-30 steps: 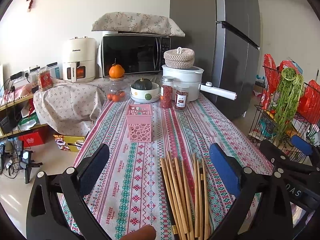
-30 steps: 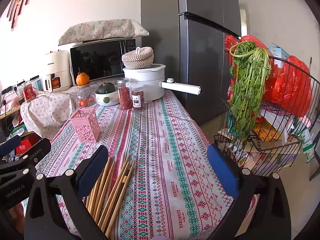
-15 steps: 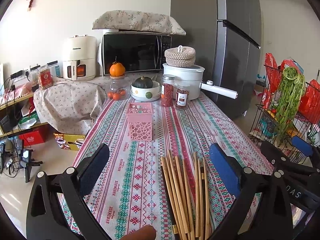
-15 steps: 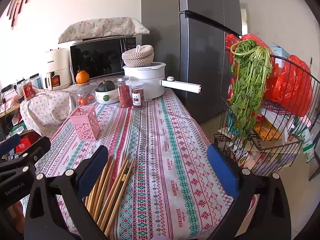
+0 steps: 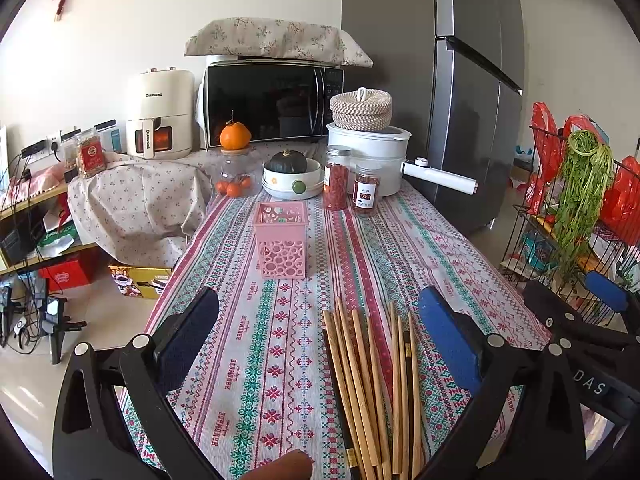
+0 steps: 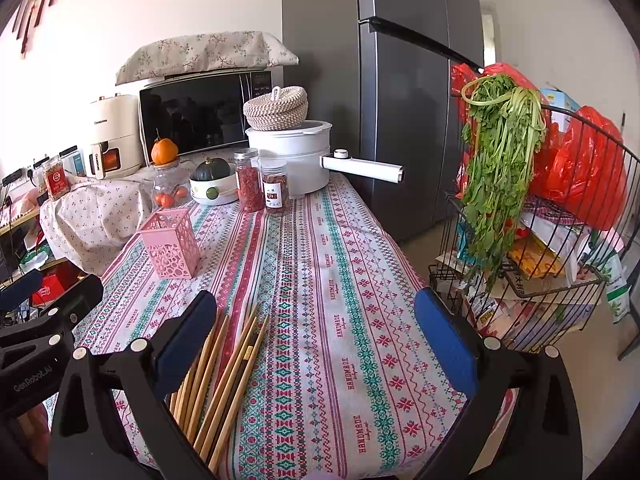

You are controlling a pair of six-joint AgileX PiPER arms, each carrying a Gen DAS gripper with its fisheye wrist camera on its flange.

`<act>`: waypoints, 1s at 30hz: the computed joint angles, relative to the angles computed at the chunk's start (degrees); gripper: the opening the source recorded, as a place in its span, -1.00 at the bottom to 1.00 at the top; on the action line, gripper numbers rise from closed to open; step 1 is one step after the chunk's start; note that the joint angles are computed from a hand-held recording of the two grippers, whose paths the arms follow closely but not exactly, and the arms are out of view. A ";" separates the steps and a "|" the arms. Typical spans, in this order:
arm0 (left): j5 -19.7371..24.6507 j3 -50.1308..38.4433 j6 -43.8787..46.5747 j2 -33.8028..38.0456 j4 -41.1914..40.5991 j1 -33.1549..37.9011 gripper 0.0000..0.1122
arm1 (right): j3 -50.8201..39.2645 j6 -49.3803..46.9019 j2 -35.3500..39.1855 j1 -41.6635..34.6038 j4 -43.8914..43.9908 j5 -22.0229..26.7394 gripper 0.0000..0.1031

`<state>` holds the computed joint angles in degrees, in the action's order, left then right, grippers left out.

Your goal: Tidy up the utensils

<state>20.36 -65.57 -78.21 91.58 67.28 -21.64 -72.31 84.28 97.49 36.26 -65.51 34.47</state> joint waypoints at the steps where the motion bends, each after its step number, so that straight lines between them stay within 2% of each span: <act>1: 0.15 -0.10 0.03 0.06 -0.03 -0.08 0.71 | 0.06 0.09 -0.02 0.00 -0.07 0.00 0.87; 17: -0.34 1.26 -0.11 -0.24 0.07 0.41 0.71 | 0.07 -0.13 0.07 -0.16 0.21 -0.26 0.87; 30: 0.60 -0.37 6.31 0.04 -6.02 0.83 0.71 | 0.18 -0.39 0.32 -0.50 0.41 -0.59 0.87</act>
